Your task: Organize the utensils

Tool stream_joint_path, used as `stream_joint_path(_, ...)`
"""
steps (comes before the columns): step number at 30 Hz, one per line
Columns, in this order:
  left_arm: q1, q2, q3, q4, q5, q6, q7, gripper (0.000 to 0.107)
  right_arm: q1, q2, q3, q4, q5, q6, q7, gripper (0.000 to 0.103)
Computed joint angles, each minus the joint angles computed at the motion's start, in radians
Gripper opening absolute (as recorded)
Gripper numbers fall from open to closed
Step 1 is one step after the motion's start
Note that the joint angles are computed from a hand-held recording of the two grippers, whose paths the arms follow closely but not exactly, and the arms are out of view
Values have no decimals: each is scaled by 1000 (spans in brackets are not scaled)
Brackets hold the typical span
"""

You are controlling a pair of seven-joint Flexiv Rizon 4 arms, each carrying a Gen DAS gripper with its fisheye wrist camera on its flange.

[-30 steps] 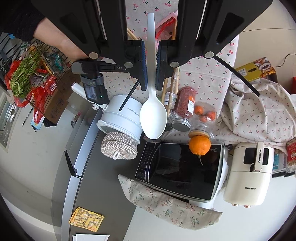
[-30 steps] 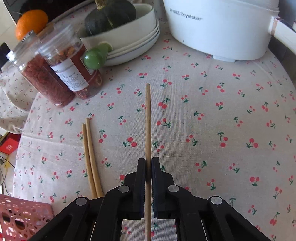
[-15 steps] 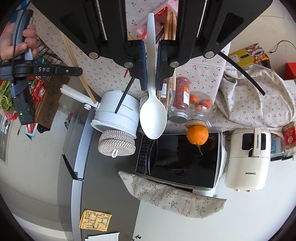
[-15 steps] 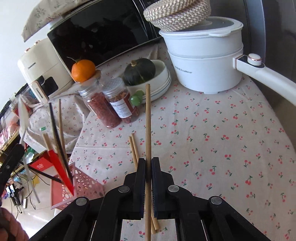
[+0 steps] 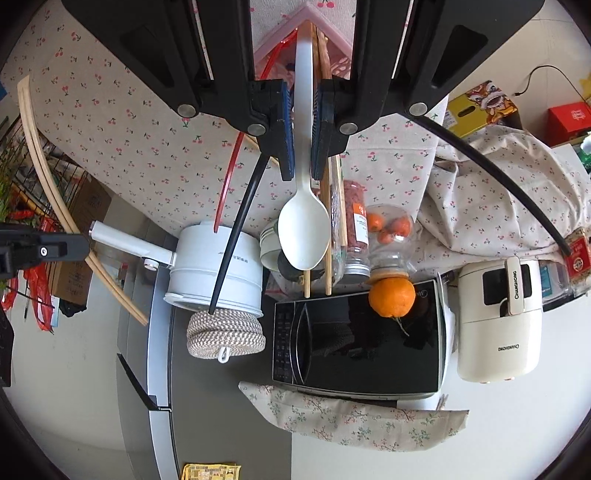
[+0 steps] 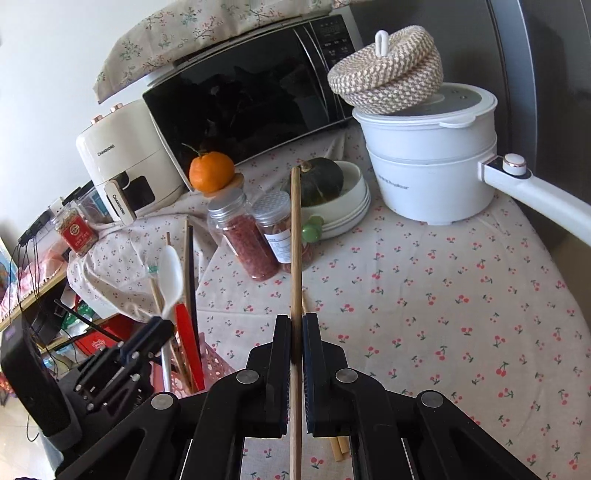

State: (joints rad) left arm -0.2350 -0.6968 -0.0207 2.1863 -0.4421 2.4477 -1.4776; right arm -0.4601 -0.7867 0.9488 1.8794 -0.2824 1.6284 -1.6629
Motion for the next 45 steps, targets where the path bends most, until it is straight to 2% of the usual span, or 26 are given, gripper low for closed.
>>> stream_joint_path(5, 38, 47, -27, 56, 66, -28, -69, 10, -25, -3, 32, 36, -38, 72, -3, 4)
stream_joint_path(11, 88, 143, -50, 142, 163, -128, -162, 13, -13, -2, 21, 69, -99, 163, 51, 4)
stream_joint_path(14, 108, 205, -45, 187, 205, -182, -196, 15, -14, -15, 27, 73, -134, 176, 88, 4)
stream_joint_path(16, 135, 251, -46, 215, 242, -227, -223, 17, -34, -41, 59, 69, -169, 145, 120, 4)
stream_joint_path(18, 190, 291, -63, 238, 310, -261, -269, 27, -35, -51, 68, 70, -193, 142, 147, 4)
stream_joint_path(19, 211, 305, -68, 246, 336, -268, -294, 31, -24, -46, 57, 72, -201, 150, 158, 4)
stream_joint_path(21, 268, 334, -87, 258, 398, -295, -352, 45, 8, -31, 25, 80, -211, 184, 180, 4)
stream_joint_path(23, 326, 360, -110, 264, 457, -329, -412, 49, 32, -22, 4, 85, -226, 197, 204, 4)
stream_joint_path(25, 363, 378, -122, 266, 497, -363, -451, 50, 47, -22, -9, 87, -246, 203, 228, 4)
stream_joint_path(30, 363, 395, -115, 252, 526, -422, -457, 51, 56, -22, -31, 91, -309, 212, 282, 4)
stream_joint_path(33, 385, 382, -148, 229, 548, -439, -467, 51, 53, -21, -46, 92, -346, 219, 314, 4)
stream_joint_path(38, 323, 320, -138, 170, 500, -410, -476, 51, 35, -22, -67, 95, -413, 223, 368, 4)
stream_joint_path(43, 99, 232, -4, 106, 276, -358, -456, 51, -1, -32, -80, 96, -494, 221, 414, 4)
stream_joint_path(45, 37, 200, 26, 80, 202, -329, -432, 50, -25, -43, -75, 94, -532, 213, 432, 4)
